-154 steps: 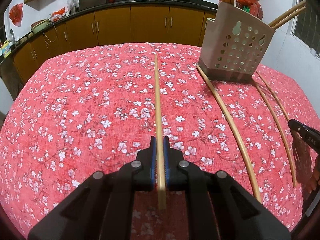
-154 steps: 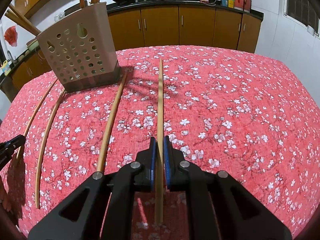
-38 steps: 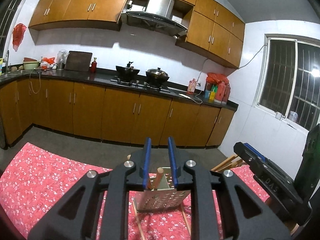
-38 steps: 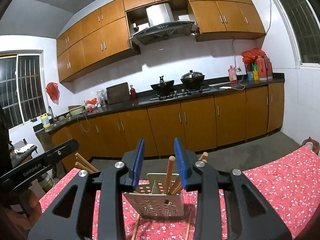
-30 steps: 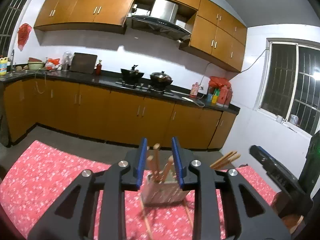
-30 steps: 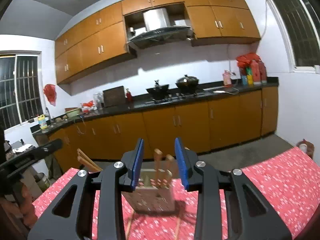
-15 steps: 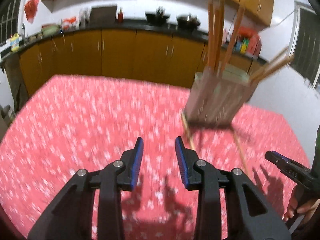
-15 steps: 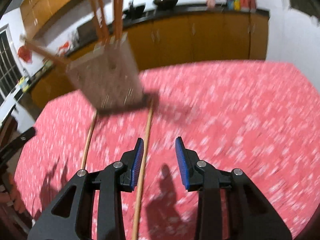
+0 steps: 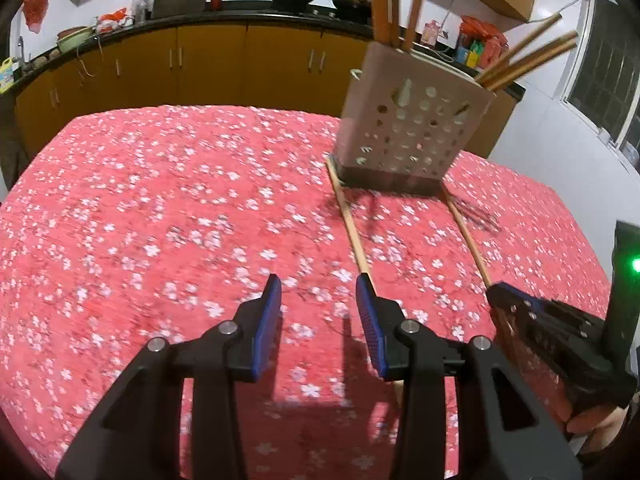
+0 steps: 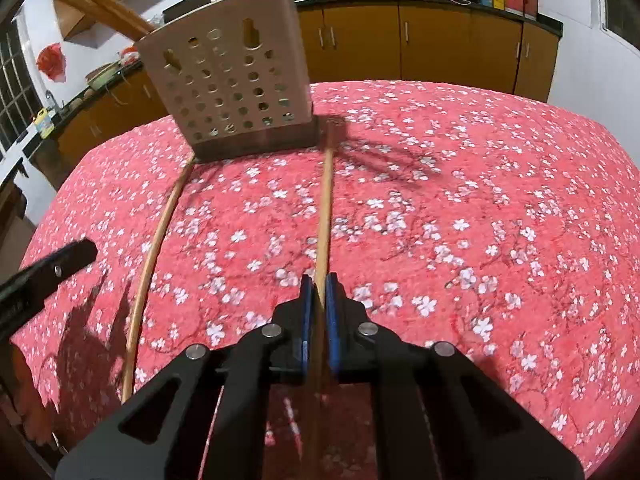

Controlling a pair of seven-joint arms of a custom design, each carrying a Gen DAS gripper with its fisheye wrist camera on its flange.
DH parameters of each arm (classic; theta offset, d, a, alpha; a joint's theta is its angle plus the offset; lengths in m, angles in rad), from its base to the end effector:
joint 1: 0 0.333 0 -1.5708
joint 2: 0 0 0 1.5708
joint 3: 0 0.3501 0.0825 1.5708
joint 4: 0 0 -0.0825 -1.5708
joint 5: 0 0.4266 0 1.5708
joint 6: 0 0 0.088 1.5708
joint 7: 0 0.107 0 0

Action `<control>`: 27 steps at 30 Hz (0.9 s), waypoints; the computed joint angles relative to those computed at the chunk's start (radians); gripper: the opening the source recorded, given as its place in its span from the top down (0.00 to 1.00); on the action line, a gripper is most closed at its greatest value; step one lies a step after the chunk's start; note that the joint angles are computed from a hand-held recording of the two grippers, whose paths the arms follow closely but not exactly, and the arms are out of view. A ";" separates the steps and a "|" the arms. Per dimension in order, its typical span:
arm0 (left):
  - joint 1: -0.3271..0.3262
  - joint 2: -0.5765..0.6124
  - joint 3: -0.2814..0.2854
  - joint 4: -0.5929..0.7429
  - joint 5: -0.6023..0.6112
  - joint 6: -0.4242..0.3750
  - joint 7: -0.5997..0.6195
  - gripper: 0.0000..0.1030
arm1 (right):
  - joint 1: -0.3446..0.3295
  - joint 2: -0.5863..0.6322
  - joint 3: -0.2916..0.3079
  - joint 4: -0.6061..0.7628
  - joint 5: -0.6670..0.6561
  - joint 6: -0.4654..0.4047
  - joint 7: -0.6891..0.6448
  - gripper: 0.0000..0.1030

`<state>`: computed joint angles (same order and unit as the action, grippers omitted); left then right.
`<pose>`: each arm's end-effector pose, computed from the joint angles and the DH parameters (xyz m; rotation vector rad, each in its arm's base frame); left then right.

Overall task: Organize utensils
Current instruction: 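Lower both tools and close each on one of the last chopsticks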

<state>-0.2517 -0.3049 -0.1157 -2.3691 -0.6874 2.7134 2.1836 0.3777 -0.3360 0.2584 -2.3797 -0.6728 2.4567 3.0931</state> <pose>0.4917 -0.1691 0.5228 -1.4517 2.3132 -1.0466 0.4020 0.3062 0.5012 -1.3709 2.1477 -0.6286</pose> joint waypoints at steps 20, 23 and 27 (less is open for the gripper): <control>0.018 0.070 -0.097 -0.008 0.302 0.088 -0.205 0.91 | -0.026 -0.046 -0.003 -0.039 -0.003 -0.018 0.046 0.93; 0.045 0.096 -0.089 0.015 0.353 0.093 -0.249 0.92 | -0.031 -0.037 -0.005 -0.034 -0.009 -0.006 0.040 0.93; 0.072 0.133 -0.069 0.056 0.386 0.088 -0.281 0.92 | -0.044 -0.014 -0.006 -0.016 -0.035 -0.003 0.040 0.93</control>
